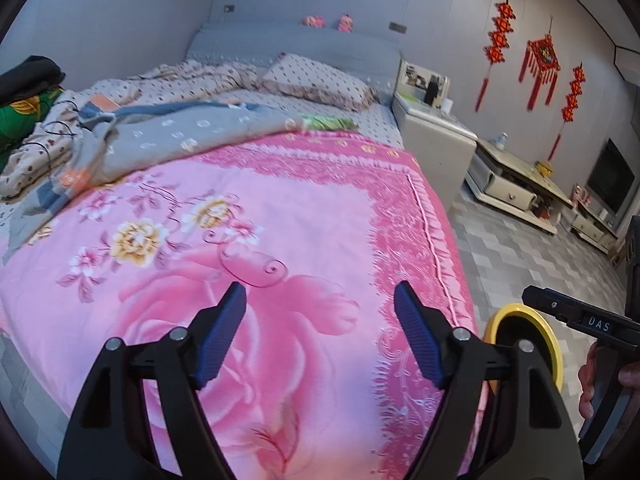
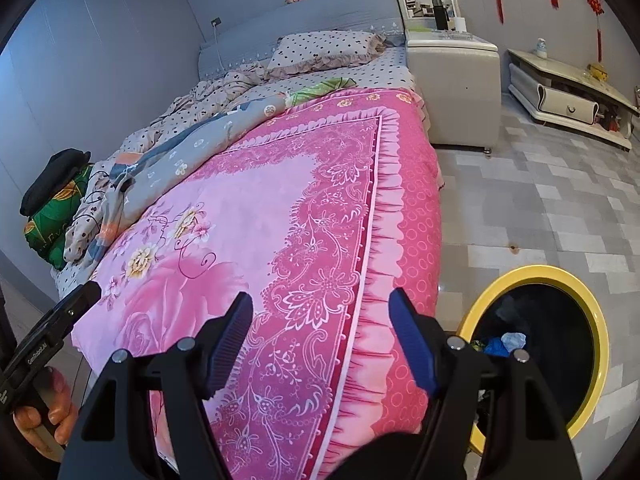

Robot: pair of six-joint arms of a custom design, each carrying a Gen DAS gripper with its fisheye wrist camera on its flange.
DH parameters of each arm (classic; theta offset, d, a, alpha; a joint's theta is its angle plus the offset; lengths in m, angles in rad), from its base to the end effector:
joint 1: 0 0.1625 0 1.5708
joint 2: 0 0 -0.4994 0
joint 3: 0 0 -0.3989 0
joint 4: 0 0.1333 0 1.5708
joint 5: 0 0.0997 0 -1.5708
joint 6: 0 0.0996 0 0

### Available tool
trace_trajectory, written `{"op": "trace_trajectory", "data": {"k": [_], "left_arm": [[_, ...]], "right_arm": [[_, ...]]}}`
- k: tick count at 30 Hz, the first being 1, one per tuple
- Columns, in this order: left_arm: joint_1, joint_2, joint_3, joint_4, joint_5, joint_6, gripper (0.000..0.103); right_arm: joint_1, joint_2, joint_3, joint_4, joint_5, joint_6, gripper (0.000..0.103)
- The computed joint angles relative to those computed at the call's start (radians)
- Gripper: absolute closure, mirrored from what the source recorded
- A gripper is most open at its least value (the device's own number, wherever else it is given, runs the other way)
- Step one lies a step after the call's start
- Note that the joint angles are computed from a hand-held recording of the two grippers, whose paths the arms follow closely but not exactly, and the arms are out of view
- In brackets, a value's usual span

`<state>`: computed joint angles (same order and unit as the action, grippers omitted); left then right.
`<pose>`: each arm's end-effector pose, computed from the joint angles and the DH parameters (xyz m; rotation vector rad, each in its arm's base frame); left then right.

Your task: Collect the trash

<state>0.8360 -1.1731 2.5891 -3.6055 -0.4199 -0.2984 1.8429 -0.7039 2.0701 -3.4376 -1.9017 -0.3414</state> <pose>-0.0748 -0.4172 0.2535 0.0295 2.1400 -1.2538 0.2570 -0.5454 0.0603 0.7102 -2.6264 0.6788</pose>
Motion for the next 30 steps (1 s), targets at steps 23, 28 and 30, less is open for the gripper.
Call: {"op": "trace_trajectory", "data": {"k": [23,28,30], "left_arm": [[-0.136,0.328,0.05,-1.297,0.195,0.792,0.008],[-0.169,0.351,0.034,-1.391,0.228,0.896,0.008],[-0.183,0.358,0.026,-1.438,0.239,0.949,0.008]], "right_arm": [[0.036,0.299,0.061,-0.959,0.016,-0.234,0.008],[0.042,0.326,0.055,-0.994,-0.014,-0.28,0.008],[0.035,0.334,0.061,-1.004,-0.009,-0.271,0.008]]}}
